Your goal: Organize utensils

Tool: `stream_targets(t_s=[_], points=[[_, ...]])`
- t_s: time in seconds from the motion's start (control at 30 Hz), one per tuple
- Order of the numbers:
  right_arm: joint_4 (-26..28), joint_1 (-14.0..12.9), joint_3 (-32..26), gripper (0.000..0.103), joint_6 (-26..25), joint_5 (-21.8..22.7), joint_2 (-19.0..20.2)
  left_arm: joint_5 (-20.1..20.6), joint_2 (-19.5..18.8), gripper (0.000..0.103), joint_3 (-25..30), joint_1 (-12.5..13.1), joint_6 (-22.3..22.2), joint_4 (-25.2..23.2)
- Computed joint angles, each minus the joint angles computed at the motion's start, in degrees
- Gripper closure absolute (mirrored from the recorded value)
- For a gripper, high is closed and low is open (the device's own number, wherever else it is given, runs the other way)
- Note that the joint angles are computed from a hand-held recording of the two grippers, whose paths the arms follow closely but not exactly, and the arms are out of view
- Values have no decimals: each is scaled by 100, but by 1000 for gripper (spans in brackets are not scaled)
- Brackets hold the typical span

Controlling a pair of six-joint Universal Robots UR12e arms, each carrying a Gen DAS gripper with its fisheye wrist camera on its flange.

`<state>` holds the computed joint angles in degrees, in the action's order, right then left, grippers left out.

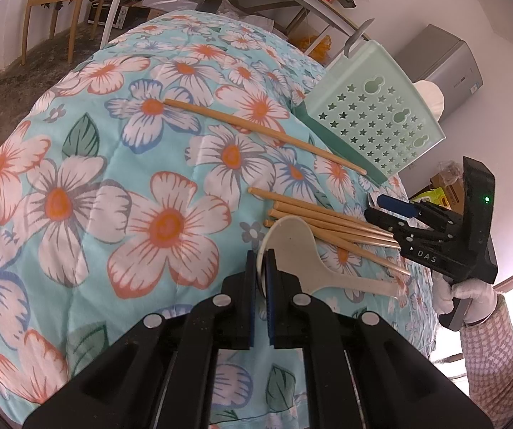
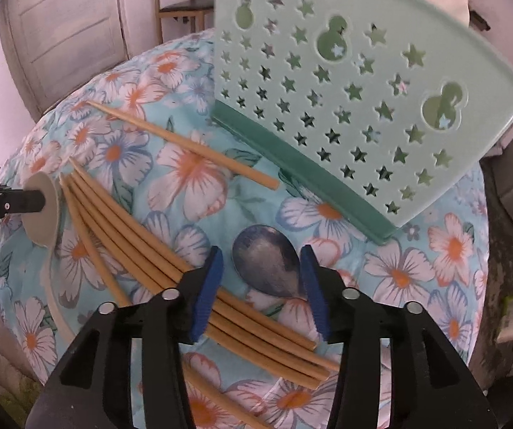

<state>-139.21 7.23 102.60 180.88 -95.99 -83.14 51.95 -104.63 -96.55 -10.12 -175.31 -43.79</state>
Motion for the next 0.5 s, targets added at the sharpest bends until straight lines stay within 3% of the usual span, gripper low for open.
stream_targets(t_s=[0.2,0.27,0.5], points=[[82,-174,2,55,225,438,19,25,1,99,2,-5,4,1],[-4,-186,45,63,277,433,-8,26,0,98,0,-2,-1,2],[-259,-146,135,64,226,219,-124,58,-5,98,-3,-2,13,12]])
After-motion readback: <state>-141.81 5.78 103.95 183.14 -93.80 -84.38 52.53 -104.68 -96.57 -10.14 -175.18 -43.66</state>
